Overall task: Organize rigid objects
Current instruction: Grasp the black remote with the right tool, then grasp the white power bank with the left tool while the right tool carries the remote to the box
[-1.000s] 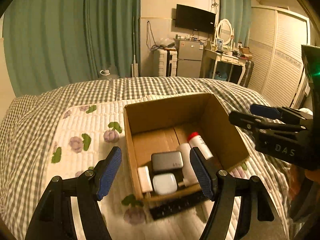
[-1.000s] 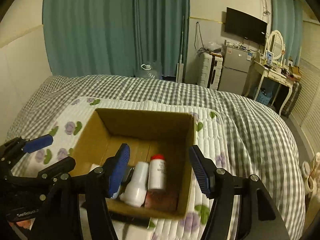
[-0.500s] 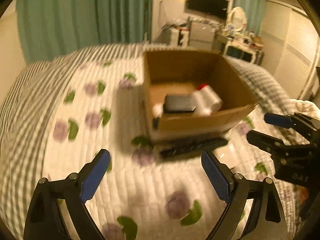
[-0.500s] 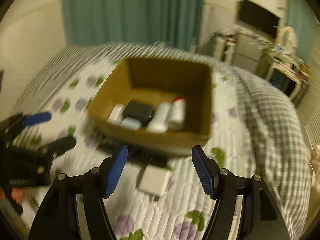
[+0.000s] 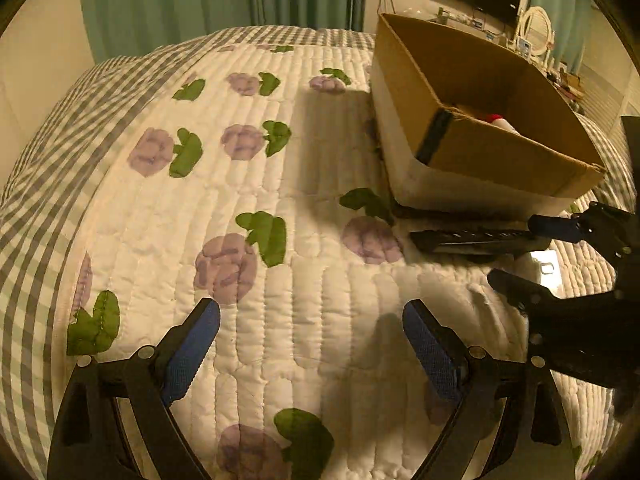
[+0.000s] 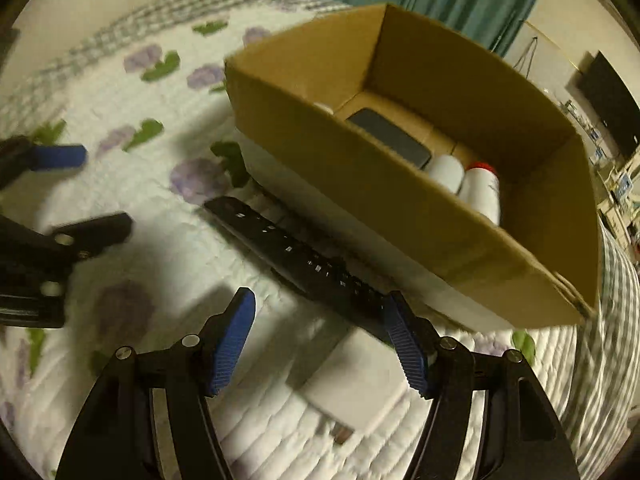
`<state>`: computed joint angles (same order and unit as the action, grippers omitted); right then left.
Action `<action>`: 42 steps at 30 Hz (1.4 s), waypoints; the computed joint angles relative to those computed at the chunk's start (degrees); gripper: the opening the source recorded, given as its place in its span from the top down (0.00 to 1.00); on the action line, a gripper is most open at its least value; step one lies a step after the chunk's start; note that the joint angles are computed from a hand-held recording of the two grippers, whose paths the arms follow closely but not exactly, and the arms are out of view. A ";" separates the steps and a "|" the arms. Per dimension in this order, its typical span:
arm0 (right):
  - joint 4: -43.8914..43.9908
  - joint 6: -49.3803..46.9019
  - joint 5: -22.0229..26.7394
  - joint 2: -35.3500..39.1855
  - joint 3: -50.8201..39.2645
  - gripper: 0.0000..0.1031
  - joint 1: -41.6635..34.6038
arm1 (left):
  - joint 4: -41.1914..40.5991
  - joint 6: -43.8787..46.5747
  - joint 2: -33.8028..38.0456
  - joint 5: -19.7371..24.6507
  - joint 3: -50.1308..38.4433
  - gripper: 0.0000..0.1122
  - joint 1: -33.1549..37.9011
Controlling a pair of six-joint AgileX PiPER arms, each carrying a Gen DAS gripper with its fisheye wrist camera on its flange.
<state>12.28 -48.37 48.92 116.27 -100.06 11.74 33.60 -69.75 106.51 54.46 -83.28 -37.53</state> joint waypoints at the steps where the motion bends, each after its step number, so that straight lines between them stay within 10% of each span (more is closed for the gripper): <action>1: -2.16 1.24 -1.75 0.70 0.11 0.36 0.73 | -0.36 0.10 -0.02 -0.39 0.22 0.16 0.30; 16: -13.16 7.17 -12.15 -5.57 10.18 0.63 3.44 | -1.30 0.63 -1.29 0.88 0.48 0.16 -0.72; 28: 4.75 -3.29 -1.30 -18.34 15.73 0.79 -6.89 | -0.04 1.74 1.28 3.63 -6.68 0.16 -3.99; 42: 12.26 -0.22 3.03 -13.86 14.13 0.81 -20.80 | -6.54 13.42 16.58 5.29 -27.63 0.16 -6.81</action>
<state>24.54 -48.60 51.95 102.41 -85.93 -9.05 27.06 -56.34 123.09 59.76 -110.91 -44.33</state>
